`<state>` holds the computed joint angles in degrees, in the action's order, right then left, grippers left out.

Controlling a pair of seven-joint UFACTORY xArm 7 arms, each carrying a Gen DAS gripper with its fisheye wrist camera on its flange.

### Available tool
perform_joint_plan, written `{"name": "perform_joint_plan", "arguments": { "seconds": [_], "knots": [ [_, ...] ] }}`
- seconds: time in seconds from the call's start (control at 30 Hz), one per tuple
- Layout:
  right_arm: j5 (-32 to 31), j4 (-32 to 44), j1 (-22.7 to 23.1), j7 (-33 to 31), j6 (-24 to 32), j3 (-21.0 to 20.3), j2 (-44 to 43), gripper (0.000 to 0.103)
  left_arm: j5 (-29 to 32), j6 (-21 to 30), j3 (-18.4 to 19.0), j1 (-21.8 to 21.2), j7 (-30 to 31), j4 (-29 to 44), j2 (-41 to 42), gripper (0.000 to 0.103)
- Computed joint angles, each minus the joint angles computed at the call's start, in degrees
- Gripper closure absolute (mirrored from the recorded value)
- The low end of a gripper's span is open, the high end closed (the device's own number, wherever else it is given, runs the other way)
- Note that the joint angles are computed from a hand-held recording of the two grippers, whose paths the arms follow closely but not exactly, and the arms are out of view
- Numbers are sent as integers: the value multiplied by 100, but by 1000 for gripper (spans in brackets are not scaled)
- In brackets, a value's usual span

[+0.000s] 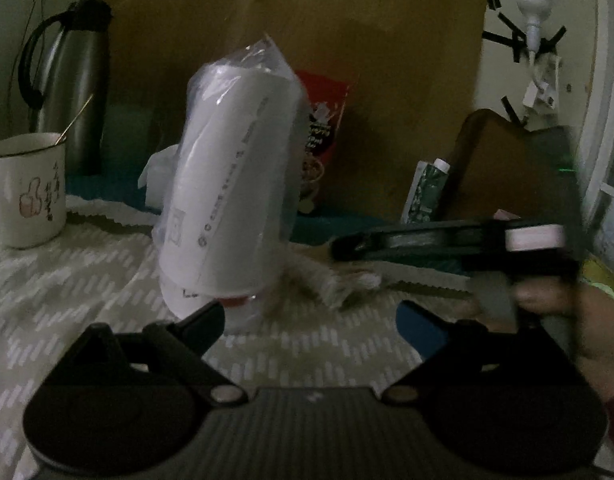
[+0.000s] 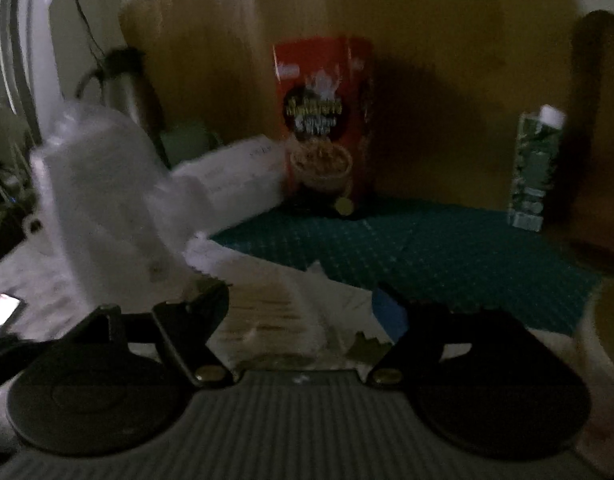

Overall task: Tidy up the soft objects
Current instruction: 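Reach the right tool to the cotton swab bundle and grasp it, then lift the swab bundle with the right tool and carry it to the tin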

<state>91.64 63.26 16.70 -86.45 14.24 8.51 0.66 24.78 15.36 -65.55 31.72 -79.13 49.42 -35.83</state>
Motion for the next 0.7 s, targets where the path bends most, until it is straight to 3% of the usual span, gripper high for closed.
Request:
{"name": "perform_joint_plan", "arguments": {
  "seconds": [0.07,0.1,0.17,0.27,0.4,0.7],
  "knots": [
    [-778,171,-18,814,199,-17,282,28,15,-37,-20,42,-17,5,-3,7],
    [-845,195,-113,992,538,-34,315,46,5,-50,-30,56,-30,11,3,7],
    [-852,177,-276,1378,1102,-84,276,62,-24,-79,-5,35,-41,-5,29,7],
    [-642,-106,-331,1311,1112,-97,5,76,-39,-109,57,-27,-57,-46,49,7],
    [-414,-604,-363,1197,1166,-227,-463,87,-1,-97,82,-55,-56,-45,76,7],
    [437,-2490,-563,469,1179,-720,-2286,90,231,-7,31,-110,174,119,407,7]
  ]
}}
